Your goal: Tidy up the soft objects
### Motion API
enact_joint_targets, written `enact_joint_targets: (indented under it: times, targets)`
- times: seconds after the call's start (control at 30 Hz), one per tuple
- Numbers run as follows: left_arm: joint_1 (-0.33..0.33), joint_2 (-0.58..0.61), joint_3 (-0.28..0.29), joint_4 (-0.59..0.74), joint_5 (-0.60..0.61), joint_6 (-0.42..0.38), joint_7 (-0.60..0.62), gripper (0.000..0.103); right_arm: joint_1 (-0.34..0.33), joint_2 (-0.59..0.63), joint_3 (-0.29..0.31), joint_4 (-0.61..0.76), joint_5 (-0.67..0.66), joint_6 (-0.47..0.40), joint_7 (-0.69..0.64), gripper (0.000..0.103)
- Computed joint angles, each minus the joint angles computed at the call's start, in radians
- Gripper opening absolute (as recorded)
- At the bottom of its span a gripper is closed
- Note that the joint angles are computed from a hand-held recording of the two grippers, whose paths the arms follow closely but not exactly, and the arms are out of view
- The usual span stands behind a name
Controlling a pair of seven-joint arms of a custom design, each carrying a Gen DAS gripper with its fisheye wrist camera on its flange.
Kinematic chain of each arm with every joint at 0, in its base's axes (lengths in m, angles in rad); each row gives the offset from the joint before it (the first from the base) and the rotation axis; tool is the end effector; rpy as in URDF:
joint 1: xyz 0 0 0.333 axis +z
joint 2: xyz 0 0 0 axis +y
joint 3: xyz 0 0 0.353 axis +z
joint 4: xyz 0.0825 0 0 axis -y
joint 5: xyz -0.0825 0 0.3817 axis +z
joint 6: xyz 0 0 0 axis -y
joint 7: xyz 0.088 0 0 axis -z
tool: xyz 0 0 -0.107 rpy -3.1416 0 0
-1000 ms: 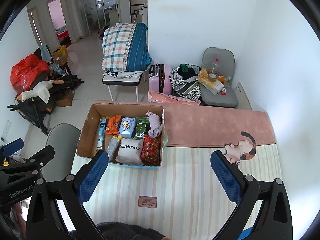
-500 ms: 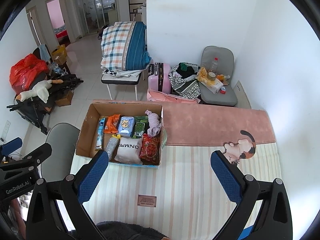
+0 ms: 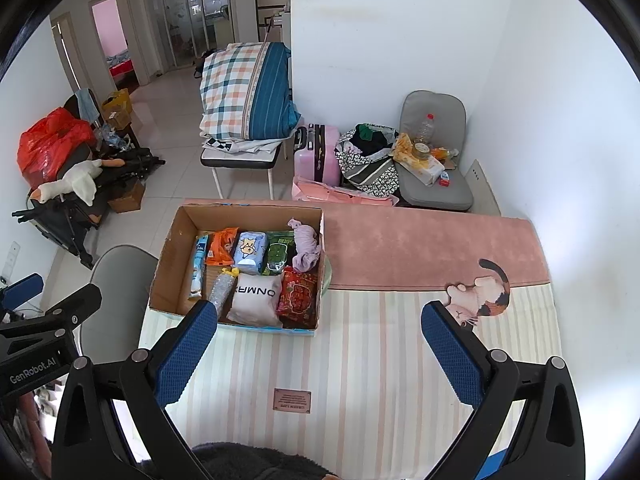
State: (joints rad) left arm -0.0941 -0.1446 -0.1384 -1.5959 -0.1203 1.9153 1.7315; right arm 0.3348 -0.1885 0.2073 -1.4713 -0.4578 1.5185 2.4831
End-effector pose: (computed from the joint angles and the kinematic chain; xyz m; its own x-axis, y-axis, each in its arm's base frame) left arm 0.5091 -0.1374 0.7649 -0.3791 -0.9250 0.0270 -0.8287 0.3264 -0.4548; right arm 0.4164 0.2128 0.8099 -0.4544 -0.8858 0.0943 -0.7877 0.3501 -0.5068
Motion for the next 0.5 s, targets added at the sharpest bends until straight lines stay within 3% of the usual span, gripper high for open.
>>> enact_joint_targets:
  times: [0.5]
  targets:
    - [0.004, 0.006, 0.003, 0.005, -0.002, 0.000, 0.008, 0.099, 0.001, 0.002, -0.001, -0.003, -0.008, 0.002, -0.002, 0.103]
